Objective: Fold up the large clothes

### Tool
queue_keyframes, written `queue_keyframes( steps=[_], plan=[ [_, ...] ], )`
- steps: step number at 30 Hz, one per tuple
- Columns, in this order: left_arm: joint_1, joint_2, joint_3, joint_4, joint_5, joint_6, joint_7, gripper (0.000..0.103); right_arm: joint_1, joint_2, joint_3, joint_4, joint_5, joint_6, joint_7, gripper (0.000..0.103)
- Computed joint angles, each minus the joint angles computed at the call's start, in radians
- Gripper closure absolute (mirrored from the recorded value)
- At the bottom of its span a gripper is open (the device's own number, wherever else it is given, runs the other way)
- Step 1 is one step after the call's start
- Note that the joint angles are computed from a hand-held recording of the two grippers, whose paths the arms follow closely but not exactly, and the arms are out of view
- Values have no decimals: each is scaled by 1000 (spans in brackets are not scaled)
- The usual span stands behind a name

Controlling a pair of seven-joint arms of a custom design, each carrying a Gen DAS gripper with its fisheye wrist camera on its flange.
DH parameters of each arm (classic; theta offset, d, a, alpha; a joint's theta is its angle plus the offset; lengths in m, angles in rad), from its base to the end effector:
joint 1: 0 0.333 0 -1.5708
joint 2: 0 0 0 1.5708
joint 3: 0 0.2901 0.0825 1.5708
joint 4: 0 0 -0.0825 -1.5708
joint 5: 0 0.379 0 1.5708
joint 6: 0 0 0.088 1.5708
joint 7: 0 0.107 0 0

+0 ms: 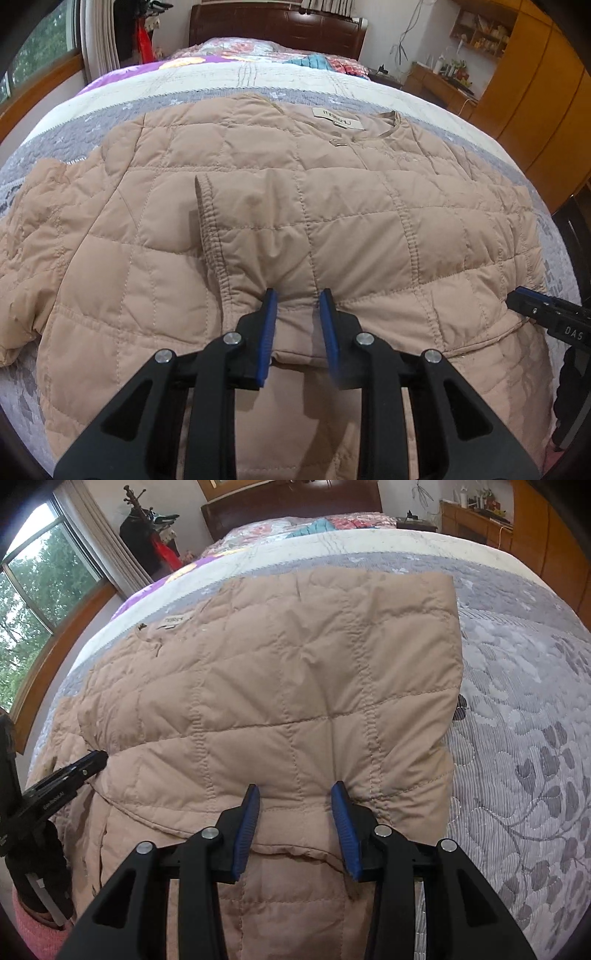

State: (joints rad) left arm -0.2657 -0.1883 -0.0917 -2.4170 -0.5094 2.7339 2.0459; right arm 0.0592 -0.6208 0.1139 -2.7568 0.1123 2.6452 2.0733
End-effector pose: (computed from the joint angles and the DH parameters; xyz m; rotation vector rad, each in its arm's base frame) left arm 0.4775 -0.1589 0.4120 -1.5598 2.3972 -0.8081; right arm 0.3868 0.0629 0.4318 -1.4525 2.2352 -0.2906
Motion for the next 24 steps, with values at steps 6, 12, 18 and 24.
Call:
queue_keyframes(
  steps=[6, 12, 18, 24],
  plan=[
    [25, -36, 21, 39, -28, -111, -35, 69, 88, -115, -71, -60, 107, 103, -88, 54],
    [66, -212, 157, -55, -103, -138, 82, 36, -15, -340, 43, -125, 19, -47, -31, 46],
    [267, -221, 247, -74, 13, -122, 9, 34, 43, -409, 18, -188, 40, -100, -51, 46],
    [417, -90, 322, 28, 16, -180, -54, 33, 97, -422, 39, -223, 47, -108, -48, 46]
  ],
)
